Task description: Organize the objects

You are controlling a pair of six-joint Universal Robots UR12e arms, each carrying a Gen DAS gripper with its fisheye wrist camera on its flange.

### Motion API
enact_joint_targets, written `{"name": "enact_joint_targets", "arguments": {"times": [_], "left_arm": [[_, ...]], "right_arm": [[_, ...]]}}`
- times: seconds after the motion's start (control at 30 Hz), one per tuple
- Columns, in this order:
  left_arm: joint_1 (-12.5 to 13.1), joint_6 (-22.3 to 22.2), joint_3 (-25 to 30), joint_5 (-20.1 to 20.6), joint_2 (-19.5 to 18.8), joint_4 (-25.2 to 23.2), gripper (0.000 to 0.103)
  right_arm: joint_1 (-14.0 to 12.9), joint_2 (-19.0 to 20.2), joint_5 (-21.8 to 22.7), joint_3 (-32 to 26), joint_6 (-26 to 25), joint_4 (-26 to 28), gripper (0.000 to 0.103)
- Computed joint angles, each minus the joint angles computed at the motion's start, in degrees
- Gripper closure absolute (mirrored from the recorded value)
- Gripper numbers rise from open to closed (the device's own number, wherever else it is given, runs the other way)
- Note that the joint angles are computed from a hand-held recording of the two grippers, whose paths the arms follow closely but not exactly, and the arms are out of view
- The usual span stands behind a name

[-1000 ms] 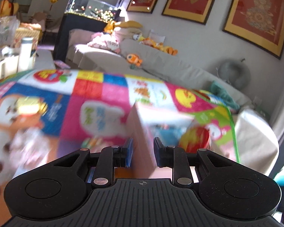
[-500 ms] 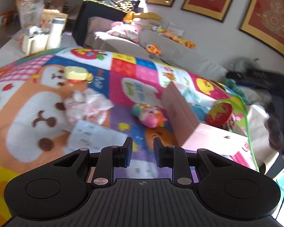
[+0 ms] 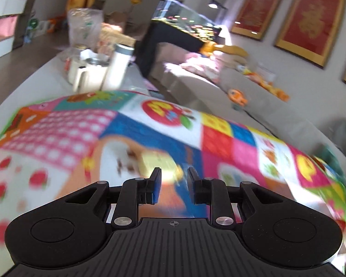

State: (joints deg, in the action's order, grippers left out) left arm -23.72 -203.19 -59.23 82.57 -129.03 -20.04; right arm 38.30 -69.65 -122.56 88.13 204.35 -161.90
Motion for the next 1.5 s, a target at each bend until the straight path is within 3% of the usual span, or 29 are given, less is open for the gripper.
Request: {"name": "enact_joint_targets", "arguments": {"times": [0.1,0.2,0.33,0.5,0.7,0.77,0.87,0.97,1.13,1.3,1.5], "left_arm": [[0.03,-1.62,9.57,2.06,-5.45,-6.71,0.077],[-0.35,-2.42,17.69,4.25,-9.97,-13.81,0.077],[-0.67,-0.55,21.19,0.92,-11.69,-19.76,0.077],[-1.23,9.55,16.37,-7.71,-8.25,-22.57,0.076],[-1.75,23.38,8.44,-18.33,-2.34,-27.89,0.077],[-1.81,24.34,4.85,-19.69,-0.02,-25.74,0.079],[-1.44,22.02,-1.83,-20.93,3.83,-17.43,0.079],[-1.37,23.39,-8.02,-20.16,7.53,-10.41,0.079],[-2.83,30.50,-17.12,-13.44,12.55,-3.08,0.079],[-3.38,32.00,-20.54,-14.40,14.66,-6.59,0.078],[-6.06,35.04,-16.85,-5.85,12.66,-13.60,0.077]], "right_arm": [[0.30,0.45,0.20,-0.04,0.65,-0.85,0.015],[0.17,0.20,-0.04,1.08,1.21,-3.90,0.003],[-1.01,-0.74,3.05,2.37,5.07,-4.66,0.002],[-1.64,-1.33,4.32,3.45,8.83,-5.79,0.000],[-1.41,-1.20,3.30,3.42,8.76,-6.44,0.000],[-1.37,-1.17,2.94,3.44,8.93,-6.58,0.000],[-1.38,-1.15,2.49,3.49,9.35,-6.87,0.000],[-1.42,-1.14,2.33,3.54,9.88,-6.93,0.000],[-1.54,-1.16,2.22,3.55,10.87,-6.59,0.000],[-1.68,-1.24,2.43,3.63,11.63,-6.06,0.000],[-1.63,-1.23,1.90,3.45,12.84,-5.01,0.000]]}}
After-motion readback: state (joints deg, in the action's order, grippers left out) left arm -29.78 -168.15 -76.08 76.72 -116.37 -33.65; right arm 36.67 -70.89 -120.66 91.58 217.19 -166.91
